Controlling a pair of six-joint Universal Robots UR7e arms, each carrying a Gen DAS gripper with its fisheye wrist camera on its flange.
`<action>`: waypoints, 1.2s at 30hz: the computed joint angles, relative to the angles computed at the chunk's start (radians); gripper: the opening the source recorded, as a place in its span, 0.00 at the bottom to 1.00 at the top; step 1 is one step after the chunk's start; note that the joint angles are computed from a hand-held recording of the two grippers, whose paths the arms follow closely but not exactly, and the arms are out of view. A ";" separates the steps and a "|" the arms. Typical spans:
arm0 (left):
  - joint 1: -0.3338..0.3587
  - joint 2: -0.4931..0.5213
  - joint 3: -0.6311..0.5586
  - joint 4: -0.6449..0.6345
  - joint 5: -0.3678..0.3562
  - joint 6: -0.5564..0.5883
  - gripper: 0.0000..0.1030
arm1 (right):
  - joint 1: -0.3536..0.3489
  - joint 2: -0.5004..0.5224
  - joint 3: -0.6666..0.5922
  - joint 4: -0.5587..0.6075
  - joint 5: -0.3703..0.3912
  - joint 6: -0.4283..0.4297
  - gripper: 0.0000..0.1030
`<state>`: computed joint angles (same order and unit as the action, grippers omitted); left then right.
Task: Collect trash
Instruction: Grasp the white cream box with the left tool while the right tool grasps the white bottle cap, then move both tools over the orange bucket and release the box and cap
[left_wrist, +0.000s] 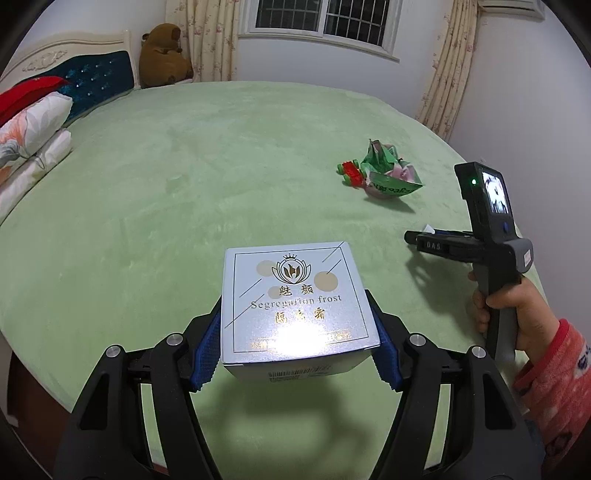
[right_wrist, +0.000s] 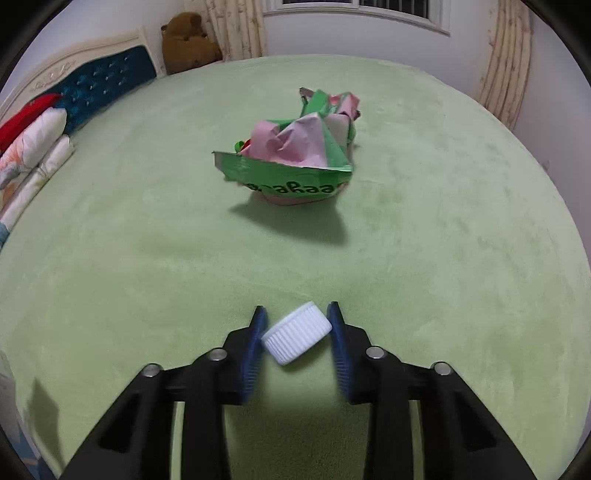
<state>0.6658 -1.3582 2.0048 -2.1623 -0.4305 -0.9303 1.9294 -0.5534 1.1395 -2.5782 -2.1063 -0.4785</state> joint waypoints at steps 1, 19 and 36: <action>-0.005 -0.002 0.001 0.010 0.000 -0.008 0.64 | -0.003 -0.017 0.015 0.001 0.024 0.018 0.32; -0.205 -0.041 0.104 0.147 -0.167 -0.080 0.64 | 0.025 -0.634 0.720 -0.054 0.224 -0.060 0.32; -0.206 0.055 0.294 -0.020 -0.598 -0.102 0.64 | -0.050 -0.835 1.052 0.168 0.157 -0.006 0.32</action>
